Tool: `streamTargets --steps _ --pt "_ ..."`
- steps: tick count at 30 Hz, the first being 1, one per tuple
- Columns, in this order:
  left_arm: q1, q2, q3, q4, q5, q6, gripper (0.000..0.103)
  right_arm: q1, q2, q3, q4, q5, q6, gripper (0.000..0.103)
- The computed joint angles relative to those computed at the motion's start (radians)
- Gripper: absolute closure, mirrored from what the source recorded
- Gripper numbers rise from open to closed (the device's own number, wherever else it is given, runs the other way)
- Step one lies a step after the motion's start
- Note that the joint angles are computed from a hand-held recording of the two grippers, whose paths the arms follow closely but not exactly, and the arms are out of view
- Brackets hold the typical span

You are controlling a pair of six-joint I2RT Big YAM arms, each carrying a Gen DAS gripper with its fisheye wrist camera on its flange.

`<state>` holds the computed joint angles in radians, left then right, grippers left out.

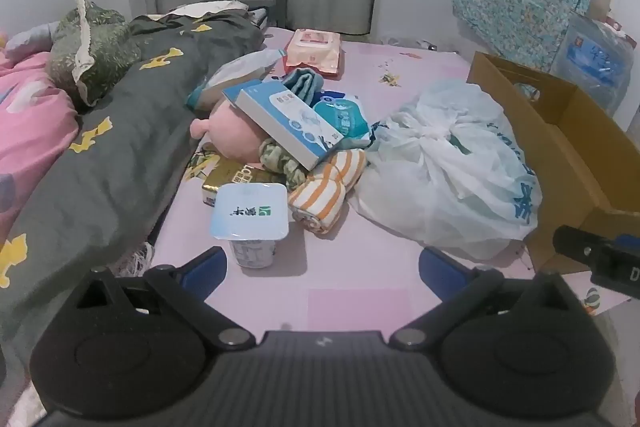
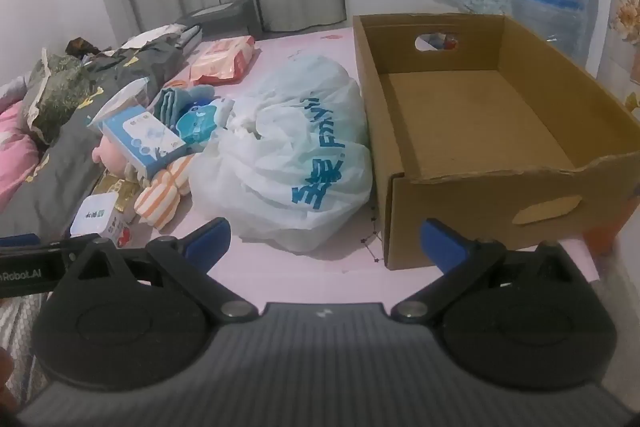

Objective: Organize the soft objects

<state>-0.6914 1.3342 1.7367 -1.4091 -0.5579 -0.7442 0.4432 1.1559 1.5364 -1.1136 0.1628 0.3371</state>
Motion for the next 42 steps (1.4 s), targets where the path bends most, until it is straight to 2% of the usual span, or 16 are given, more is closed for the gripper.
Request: streamTargets --steps 5,11,15,42 --pt "0.019 -0.001 0.007 -0.016 0.012 -0.009 0.000 -0.004 0.009 0.002 0.008 0.000 -0.020 0.001" --pt "0.011 0.007 0.014 -0.039 0.000 -0.032 0.000 0.034 0.001 0.016 0.008 0.056 -0.010 0.001" --pt "0.009 0.009 0.017 -0.049 0.004 -0.039 0.000 0.004 -0.010 -0.008 0.031 0.012 -0.012 0.001" --pt "0.013 0.014 0.025 -0.065 0.010 -0.051 0.000 0.002 0.005 0.004 0.001 -0.029 -0.014 0.001"
